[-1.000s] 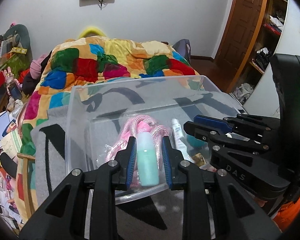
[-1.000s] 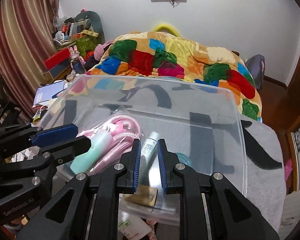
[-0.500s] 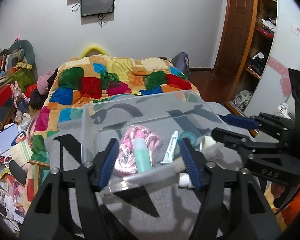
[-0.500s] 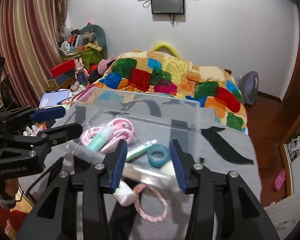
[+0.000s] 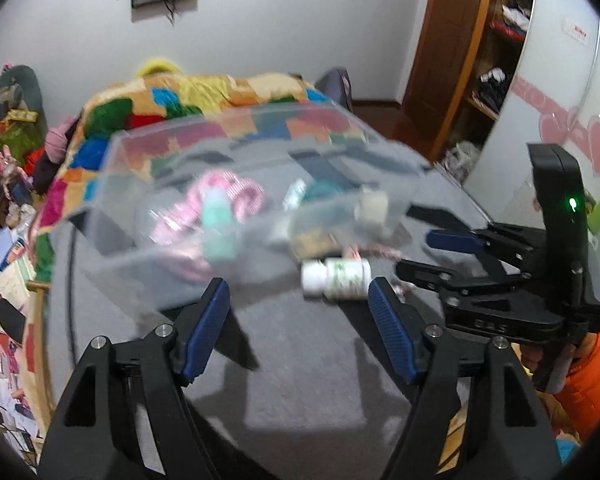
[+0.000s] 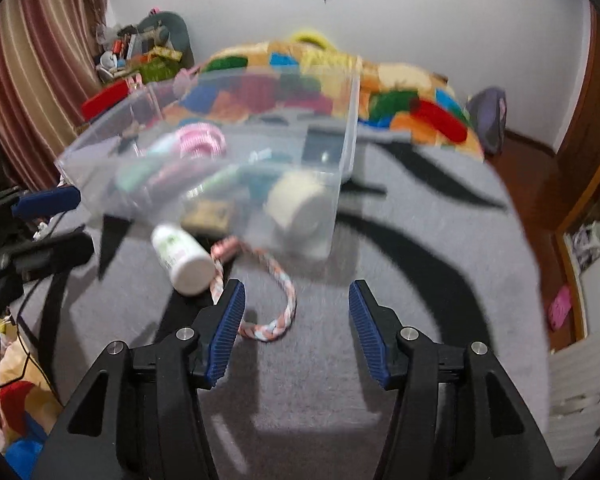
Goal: Organize objects
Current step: 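Grasp the white pill bottle with the left tool while the right tool grasps the braided rope ring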
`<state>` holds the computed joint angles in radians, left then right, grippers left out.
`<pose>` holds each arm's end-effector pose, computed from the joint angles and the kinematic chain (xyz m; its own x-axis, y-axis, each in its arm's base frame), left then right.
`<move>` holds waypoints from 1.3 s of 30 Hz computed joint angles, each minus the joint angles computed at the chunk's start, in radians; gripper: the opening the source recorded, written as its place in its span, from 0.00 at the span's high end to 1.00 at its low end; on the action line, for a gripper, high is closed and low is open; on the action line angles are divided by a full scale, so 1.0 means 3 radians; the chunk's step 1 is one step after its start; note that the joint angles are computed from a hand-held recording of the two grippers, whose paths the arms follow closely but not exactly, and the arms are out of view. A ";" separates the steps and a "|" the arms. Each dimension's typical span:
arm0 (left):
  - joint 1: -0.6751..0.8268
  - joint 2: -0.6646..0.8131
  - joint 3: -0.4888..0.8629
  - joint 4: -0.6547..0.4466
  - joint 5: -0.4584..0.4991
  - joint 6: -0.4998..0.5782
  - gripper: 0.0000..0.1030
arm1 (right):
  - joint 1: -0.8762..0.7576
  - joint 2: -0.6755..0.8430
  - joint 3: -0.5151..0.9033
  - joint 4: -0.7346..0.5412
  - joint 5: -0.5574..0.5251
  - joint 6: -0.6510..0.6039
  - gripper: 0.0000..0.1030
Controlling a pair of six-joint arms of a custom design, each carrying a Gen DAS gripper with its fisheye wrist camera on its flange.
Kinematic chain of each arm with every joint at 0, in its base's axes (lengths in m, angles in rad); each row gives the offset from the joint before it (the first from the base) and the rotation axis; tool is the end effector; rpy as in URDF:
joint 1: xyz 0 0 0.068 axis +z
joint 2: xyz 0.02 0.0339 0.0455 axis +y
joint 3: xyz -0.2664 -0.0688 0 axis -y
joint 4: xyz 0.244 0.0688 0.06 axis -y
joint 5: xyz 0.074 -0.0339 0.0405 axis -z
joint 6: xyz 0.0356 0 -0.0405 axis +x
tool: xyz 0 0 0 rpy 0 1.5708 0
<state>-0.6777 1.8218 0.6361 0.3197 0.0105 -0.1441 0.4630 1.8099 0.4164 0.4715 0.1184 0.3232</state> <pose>0.2369 -0.1912 0.0845 -0.6781 0.3614 -0.6400 0.5405 0.8353 -0.1010 0.2267 0.1085 0.0556 -0.7966 -0.0452 -0.6028 -0.1336 0.9857 0.1027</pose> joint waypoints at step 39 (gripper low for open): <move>-0.0053 0.0416 0.0008 0.0252 0.0017 -0.0254 0.52 | 0.0192 0.0120 -0.0198 0.0306 0.0245 -0.0006 0.84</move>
